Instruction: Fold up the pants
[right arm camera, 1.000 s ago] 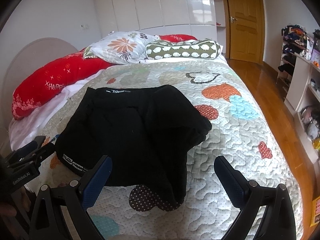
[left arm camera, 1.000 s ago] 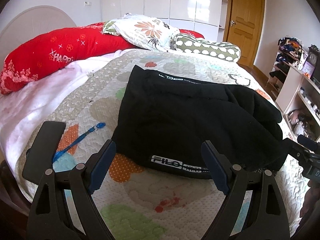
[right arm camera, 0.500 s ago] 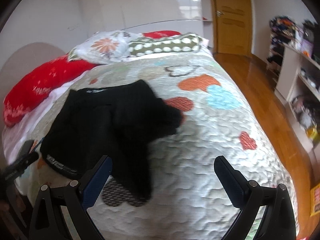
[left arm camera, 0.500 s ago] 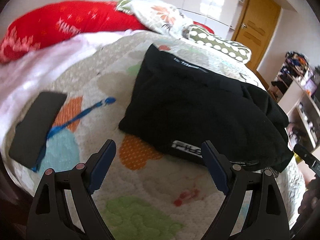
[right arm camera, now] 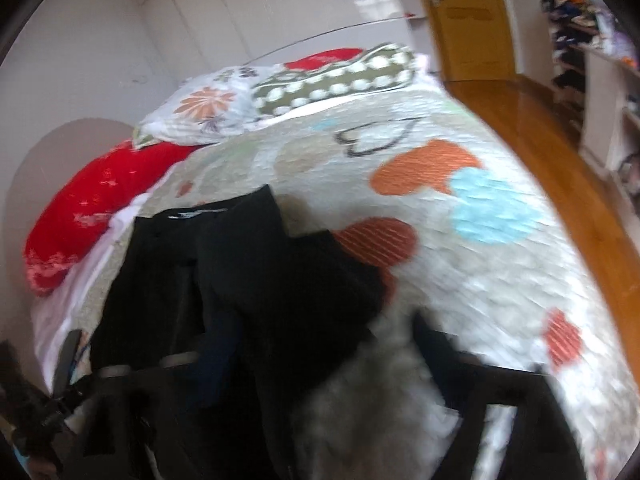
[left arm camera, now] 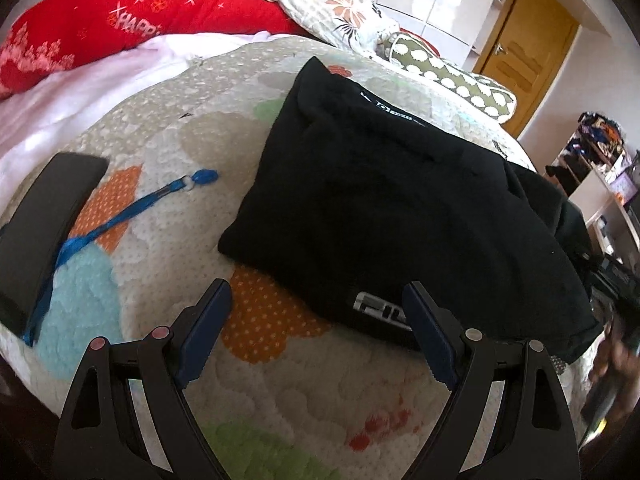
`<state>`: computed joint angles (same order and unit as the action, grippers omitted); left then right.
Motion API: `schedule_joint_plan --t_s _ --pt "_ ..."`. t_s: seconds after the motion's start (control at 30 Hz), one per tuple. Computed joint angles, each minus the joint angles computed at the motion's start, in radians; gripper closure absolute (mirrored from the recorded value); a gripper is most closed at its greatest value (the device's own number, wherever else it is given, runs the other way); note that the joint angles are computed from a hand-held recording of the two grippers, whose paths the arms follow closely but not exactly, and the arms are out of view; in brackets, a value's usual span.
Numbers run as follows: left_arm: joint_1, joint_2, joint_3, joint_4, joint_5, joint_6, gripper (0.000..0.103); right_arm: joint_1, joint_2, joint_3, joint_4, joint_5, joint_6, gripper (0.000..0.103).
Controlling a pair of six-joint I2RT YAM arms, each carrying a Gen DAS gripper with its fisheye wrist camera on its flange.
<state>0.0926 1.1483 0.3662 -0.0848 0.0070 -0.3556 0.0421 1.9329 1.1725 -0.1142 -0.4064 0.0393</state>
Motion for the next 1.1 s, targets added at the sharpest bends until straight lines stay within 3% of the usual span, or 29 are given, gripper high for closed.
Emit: schedule_joint_plan --t_s 0.07,0.17,0.3,0.37,0.43,0.5,0.53,0.57,0.73,0.87,0.9,0.93,0.97,1.0,1.1 --pt "0.008 0.031 0.012 0.017 0.003 0.013 0.016 0.014 0.044 0.073 -0.020 0.032 -0.029 0.071" --pt "0.021 0.069 0.024 0.041 0.012 0.025 0.016 0.010 0.094 0.185 -0.036 0.055 -0.030 0.075" --pt "0.015 0.102 0.049 0.040 0.003 0.026 0.016 0.022 0.166 0.349 -0.047 0.164 -0.032 0.080" --pt "0.018 0.129 0.066 0.042 0.004 0.026 0.016 0.021 0.236 0.468 -0.115 0.216 -0.025 0.080" --pt "0.024 0.142 0.076 0.044 0.010 0.029 0.016 -0.003 0.269 0.534 -0.206 0.182 0.019 0.079" --pt "0.026 0.154 0.081 0.048 0.013 0.031 0.016 -0.043 0.223 0.462 -0.204 0.119 0.044 0.071" --pt "0.027 0.159 0.084 0.047 0.013 0.029 0.016 -0.057 0.190 0.406 -0.186 0.109 0.037 0.054" --pt "0.026 0.160 0.086 0.047 0.010 0.025 0.016 -0.072 0.145 0.330 -0.152 0.087 0.026 0.047" --pt "0.046 0.170 0.095 0.054 0.045 0.004 0.016 -0.106 0.034 0.118 -0.164 -0.104 -0.062 0.040" --pt "0.091 0.180 0.094 0.087 0.159 -0.014 0.016 -0.068 0.113 0.120 -0.146 -0.190 -0.017 0.041" --pt "0.096 0.191 0.103 0.091 0.190 -0.012 0.024 -0.056 0.121 0.114 -0.107 -0.181 -0.004 0.048" --pt "0.092 0.199 0.109 0.098 0.205 -0.006 0.047 -0.045 0.120 0.104 -0.064 -0.163 0.014 0.078" --pt "0.081 0.210 0.121 0.098 0.199 0.001 0.061 -0.045 0.120 0.108 -0.059 -0.172 0.027 0.097" --pt "0.070 0.231 0.138 0.094 0.189 0.009 0.081 -0.051 0.106 0.098 -0.043 -0.192 0.051 0.097" --pt "0.079 0.223 0.154 0.072 0.198 0.007 0.089 -0.082 -0.043 -0.019 0.036 -0.158 0.055 0.099"
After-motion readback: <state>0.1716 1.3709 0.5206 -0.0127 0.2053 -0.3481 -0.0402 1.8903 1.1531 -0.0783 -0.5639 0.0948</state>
